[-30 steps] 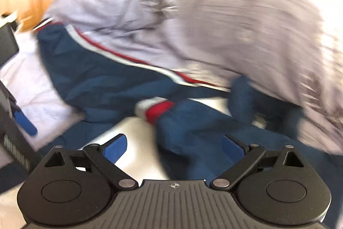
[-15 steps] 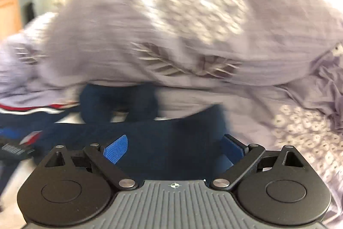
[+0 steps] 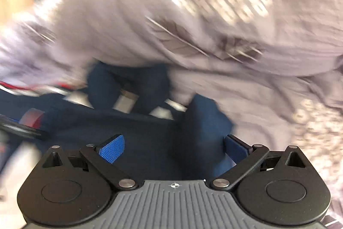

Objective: Fold clothes

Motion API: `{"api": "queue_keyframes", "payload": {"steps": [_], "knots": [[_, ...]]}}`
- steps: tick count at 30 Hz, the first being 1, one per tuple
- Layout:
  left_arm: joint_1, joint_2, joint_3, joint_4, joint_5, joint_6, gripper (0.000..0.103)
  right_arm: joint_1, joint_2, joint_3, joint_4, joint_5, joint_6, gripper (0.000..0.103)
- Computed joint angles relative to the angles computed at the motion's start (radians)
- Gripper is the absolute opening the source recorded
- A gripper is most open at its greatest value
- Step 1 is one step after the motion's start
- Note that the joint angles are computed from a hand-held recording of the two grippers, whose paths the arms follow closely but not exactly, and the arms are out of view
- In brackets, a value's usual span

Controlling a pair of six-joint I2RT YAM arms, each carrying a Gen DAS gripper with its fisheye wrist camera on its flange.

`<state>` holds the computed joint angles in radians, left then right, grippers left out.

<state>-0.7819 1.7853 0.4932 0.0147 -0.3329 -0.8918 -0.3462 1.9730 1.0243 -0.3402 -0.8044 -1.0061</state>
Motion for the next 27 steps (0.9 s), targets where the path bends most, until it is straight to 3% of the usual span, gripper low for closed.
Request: {"api": "queue_keyframes", "payload": {"steps": [3, 5, 6, 10, 12, 13, 16, 18, 19, 21, 24, 27], "knots": [[0.004, -0.025, -0.017, -0.004, 0.008, -0.006, 0.103, -0.076, 0.031, 0.074, -0.358, -0.087, -0.197, 0.1], [-0.006, -0.028, -0.018, -0.011, 0.0, -0.009, 0.103, -0.13, 0.025, 0.029, -0.422, -0.047, -0.35, 0.1], [-0.011, -0.022, -0.016, -0.01, -0.007, -0.007, 0.103, -0.154, 0.001, -0.034, -0.362, -0.021, -0.396, 0.1], [-0.025, -0.002, -0.005, -0.016, -0.025, -0.008, 0.103, -0.238, -0.111, -0.438, 0.327, 0.061, -0.465, 0.1], [-0.027, -0.001, -0.001, -0.024, -0.028, -0.011, 0.103, -0.253, -0.05, -0.502, 0.664, 0.096, -0.289, 0.1], [-0.029, -0.001, -0.001, -0.025, -0.03, -0.012, 0.103, -0.257, -0.011, -0.465, 0.707, 0.12, -0.19, 0.1], [-0.035, -0.002, -0.004, -0.021, -0.031, -0.013, 0.103, -0.283, 0.084, -0.239, 0.486, 0.132, -0.043, 0.103], [-0.043, 0.002, 0.002, -0.029, -0.037, -0.017, 0.103, -0.283, 0.088, -0.221, 0.449, 0.147, -0.038, 0.103], [-0.046, 0.005, 0.006, -0.034, -0.04, -0.019, 0.103, -0.281, 0.062, -0.234, 0.422, 0.16, -0.067, 0.103], [-0.05, 0.013, 0.014, -0.042, -0.046, -0.022, 0.103, -0.304, -0.004, -0.205, 0.246, 0.158, -0.174, 0.101], [-0.051, 0.018, 0.014, -0.039, -0.047, -0.024, 0.103, -0.343, -0.047, -0.073, -0.126, 0.077, -0.341, 0.101], [-0.053, 0.024, 0.011, -0.026, -0.051, -0.024, 0.103, -0.313, -0.056, 0.043, -0.335, -0.061, -0.327, 0.101]]}}
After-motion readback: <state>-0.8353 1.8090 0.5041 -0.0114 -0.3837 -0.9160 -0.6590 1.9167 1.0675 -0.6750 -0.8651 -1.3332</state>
